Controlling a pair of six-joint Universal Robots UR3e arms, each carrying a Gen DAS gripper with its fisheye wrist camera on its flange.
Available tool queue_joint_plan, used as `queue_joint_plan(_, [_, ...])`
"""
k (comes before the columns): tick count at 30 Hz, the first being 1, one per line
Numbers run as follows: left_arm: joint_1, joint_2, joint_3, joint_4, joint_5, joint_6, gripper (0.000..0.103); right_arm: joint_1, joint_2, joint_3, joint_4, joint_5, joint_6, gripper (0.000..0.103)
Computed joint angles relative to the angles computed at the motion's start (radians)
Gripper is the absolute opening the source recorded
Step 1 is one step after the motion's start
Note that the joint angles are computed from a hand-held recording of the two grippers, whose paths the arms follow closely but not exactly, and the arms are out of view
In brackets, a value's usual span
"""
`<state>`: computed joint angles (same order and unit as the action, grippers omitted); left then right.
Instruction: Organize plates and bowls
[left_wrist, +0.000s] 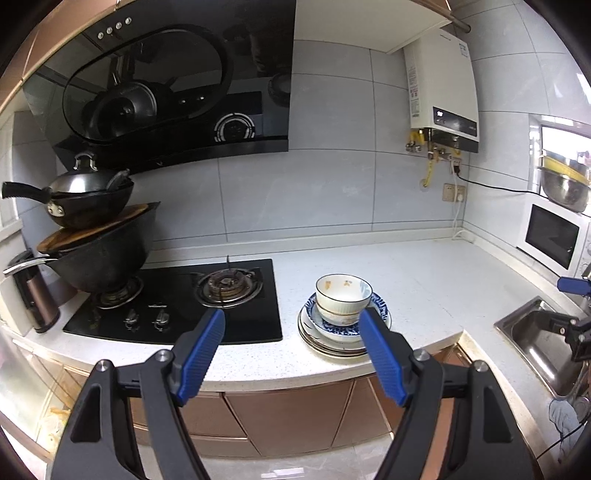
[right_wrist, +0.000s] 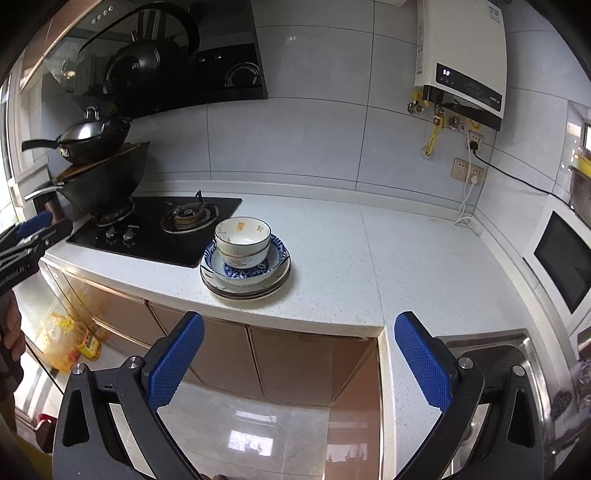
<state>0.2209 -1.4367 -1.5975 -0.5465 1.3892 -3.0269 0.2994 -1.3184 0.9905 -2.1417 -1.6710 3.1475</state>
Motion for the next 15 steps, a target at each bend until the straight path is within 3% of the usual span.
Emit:
queue_joint_plan(3, [0.04,0.0,-0.016,-0.013,-0.068,0.011,0.075,0.028,0.015,-0.034,0.038,-0.041,0.021,0.102])
queue_joint_plan(6, [0.046,0.007,-0.031,-0.017,-0.072,0.013,0.075,0.033,0.018,-0.043,0.048,-0.039,0.03,0.102])
queue_joint_plan(15, [-0.021,0.016,-0.01,-0.028,0.032,-0.027,0.075,-0.014,-0.043,0.07,-0.048,0.063,0.002,0.102])
